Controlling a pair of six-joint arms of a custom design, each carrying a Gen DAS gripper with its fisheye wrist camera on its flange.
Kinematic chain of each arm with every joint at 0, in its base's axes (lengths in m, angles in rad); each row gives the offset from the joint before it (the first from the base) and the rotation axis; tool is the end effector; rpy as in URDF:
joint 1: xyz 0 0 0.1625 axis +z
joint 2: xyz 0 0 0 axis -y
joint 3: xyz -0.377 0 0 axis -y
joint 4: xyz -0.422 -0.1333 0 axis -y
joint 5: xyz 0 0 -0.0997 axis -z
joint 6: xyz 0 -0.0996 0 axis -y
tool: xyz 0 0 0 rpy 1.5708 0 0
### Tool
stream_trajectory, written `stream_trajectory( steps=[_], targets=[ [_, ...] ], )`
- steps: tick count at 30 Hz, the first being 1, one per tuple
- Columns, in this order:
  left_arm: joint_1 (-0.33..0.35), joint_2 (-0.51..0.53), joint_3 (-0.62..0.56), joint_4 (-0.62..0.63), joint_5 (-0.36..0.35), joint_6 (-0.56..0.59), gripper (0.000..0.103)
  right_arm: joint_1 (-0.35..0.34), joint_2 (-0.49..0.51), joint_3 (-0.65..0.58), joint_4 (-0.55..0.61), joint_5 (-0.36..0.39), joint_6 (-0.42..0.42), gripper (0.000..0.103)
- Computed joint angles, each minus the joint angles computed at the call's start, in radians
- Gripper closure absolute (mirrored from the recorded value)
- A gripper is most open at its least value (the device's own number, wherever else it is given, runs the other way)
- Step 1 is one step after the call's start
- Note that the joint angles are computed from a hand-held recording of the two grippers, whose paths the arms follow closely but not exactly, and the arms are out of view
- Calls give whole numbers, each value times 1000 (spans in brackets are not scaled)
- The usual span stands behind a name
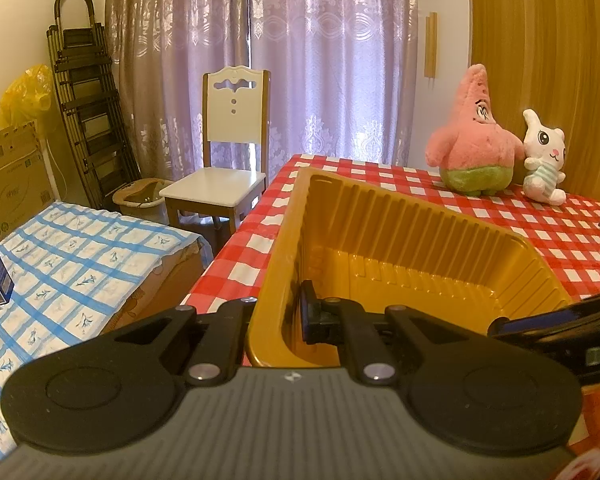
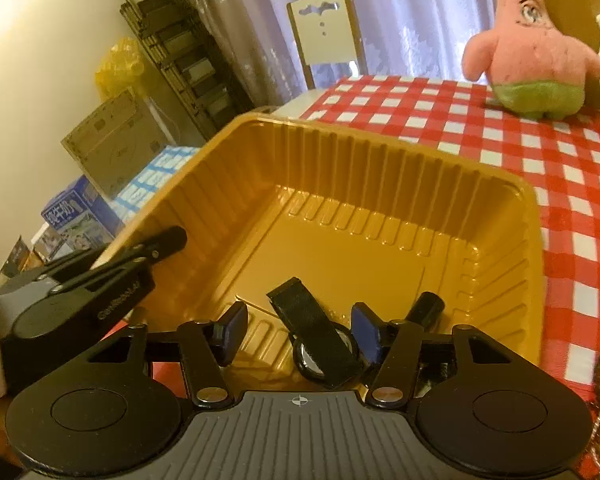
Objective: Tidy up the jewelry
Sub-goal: 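Carry the black watch into the orange tray and open the right tool, then grasp the dark beaded necklace in the pile with the right tool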
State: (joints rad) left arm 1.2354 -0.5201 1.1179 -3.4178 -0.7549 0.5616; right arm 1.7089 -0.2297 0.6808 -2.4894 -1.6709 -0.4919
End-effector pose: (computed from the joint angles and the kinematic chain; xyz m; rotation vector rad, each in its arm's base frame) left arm -0.0598 -0.7969 0.1854 0.2906 1.9699 -1.2690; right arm 0.2434 -0.8552 0.0208 0.8630 -2.7597 0.6522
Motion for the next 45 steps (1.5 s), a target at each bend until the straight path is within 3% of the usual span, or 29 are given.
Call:
stream_trajectory(
  steps=[13,21,28,34,45],
  targets=[
    [-1,8,-5,-10,11,-7,94,-46,-326,474,-253,7,62,45],
    [-1,7,-4,-13,20,6,93,-84,-477,662,-343,-109,180,45],
    [-5,19,-18,-14,29,23,93,-111,-559,747,-385,-129,265,45],
    [-6,23,-20,-19,32,28,93,-106,-577,762,-323,-141,251,44],
    [-8,23,-19,-20,34,28,93,-113,-578,770,-365,-172,266,45]
  ],
)
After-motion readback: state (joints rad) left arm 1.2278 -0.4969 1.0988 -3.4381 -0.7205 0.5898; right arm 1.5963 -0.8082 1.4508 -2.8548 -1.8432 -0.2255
